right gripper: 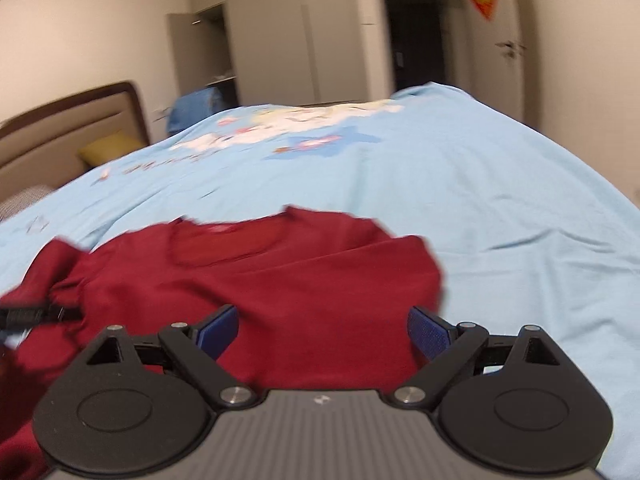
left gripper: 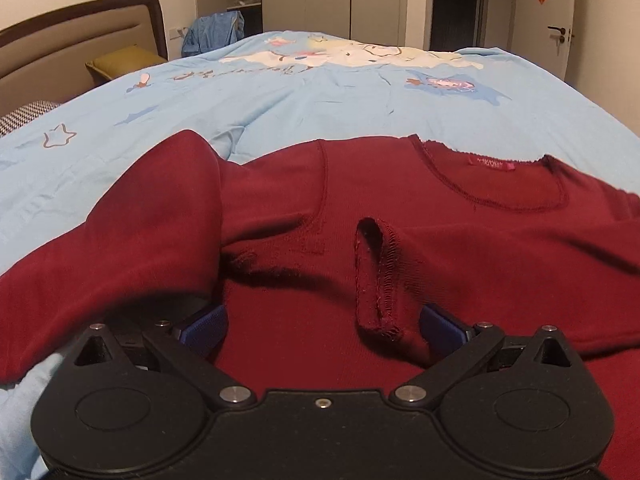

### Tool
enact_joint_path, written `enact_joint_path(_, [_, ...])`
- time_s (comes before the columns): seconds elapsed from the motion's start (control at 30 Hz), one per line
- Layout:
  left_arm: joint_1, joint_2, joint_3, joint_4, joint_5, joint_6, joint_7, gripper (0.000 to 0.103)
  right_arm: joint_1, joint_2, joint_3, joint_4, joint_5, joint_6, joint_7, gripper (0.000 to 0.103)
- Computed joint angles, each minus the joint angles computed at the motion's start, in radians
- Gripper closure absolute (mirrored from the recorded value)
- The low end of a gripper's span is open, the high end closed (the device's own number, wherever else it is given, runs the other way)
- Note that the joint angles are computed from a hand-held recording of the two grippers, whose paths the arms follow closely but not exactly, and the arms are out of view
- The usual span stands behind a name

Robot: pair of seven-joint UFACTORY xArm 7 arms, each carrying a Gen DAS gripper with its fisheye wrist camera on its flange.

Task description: Fold small clothes

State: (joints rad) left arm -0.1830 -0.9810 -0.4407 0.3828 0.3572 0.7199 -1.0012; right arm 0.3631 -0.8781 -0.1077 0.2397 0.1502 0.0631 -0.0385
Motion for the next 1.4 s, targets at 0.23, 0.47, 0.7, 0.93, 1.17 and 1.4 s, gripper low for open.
enact_joint_path(0.23, [-0.004,-0.028,-0.014,-0.028,0.013,-0.014,-0.021,0.0,0.287,0.211,-0.434,0.167,0.157,-0.061,-0.106,0.033])
enact_joint_path(0.47, [-0.006,-0.022,-0.012,-0.017,0.013,-0.004,-0.017,0.001,0.525,0.229,-0.682,0.262,0.311,-0.048,-0.227,0.09])
enact_joint_path(0.7, [-0.002,0.006,-0.019,0.004,0.011,0.003,-0.014,0.0,0.192,0.236,-0.316,0.162,0.2,-0.175,-0.214,0.095])
enact_joint_path(0.93, [-0.027,-0.005,0.015,0.009,-0.003,0.024,0.019,0.001,0.128,0.287,-0.282,0.171,0.141,-0.112,-0.148,0.081])
enact_joint_path(1.17, [-0.076,-0.072,0.026,0.006,-0.052,0.103,0.058,0.001,-0.087,0.008,-0.141,0.004,0.044,-0.015,-0.184,0.064])
enact_joint_path(1.4, [-0.135,-0.166,0.013,-0.005,-0.103,0.217,0.084,0.001,-0.205,-0.315,-0.056,-0.148,-0.017,0.239,-0.253,0.064])
